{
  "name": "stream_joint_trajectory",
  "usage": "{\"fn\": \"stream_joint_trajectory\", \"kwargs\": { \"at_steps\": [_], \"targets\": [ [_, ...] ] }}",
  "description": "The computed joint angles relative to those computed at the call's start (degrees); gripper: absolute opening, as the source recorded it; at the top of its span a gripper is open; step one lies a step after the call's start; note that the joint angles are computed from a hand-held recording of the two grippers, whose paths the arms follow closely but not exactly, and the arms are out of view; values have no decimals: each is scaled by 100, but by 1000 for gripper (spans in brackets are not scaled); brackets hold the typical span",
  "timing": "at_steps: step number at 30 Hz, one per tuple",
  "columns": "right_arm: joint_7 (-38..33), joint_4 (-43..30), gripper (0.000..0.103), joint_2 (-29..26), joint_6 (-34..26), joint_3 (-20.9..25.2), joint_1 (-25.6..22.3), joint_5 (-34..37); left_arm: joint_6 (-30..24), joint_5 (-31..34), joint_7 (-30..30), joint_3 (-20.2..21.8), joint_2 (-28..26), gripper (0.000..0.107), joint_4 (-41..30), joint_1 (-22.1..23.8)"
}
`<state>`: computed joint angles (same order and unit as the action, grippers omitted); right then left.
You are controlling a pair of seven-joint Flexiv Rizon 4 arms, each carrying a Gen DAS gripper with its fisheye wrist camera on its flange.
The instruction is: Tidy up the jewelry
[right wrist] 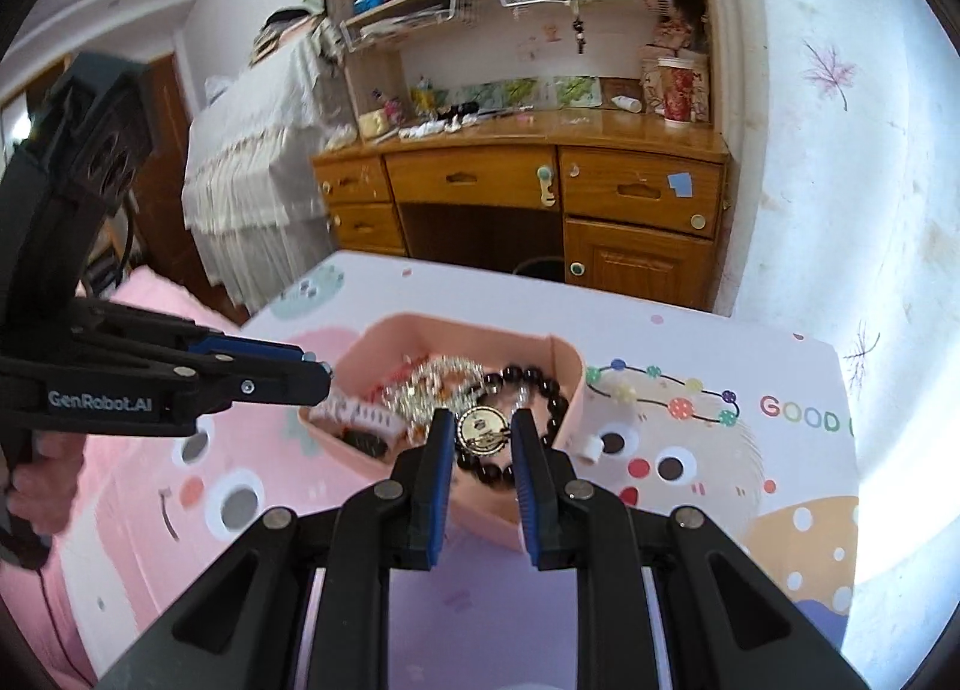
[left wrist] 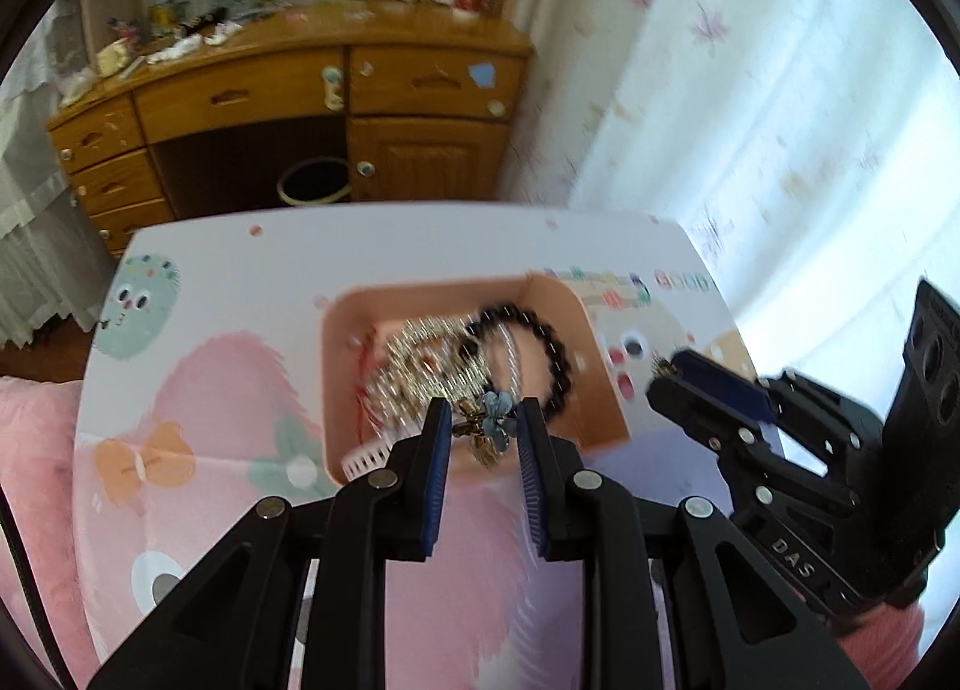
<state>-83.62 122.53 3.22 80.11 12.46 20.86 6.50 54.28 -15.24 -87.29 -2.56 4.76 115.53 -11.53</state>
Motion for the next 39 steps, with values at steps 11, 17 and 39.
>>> {"fn": "stream_joint_trajectory", "kwargs": {
  "at_steps": [11,17,39],
  "targets": [
    [151,-480,37,-173,-377,33,-10,1055,346,188,-386,38,-217,44,-82,107],
    [532,-311,37,-86,-548,58,-27,786,320,407,-463,75,-90,63,49,162],
    [2354,-183,28,-441,-1466,207,199,225,-1056,2269,-1215,64,697,98,730,472]
  ]
}}
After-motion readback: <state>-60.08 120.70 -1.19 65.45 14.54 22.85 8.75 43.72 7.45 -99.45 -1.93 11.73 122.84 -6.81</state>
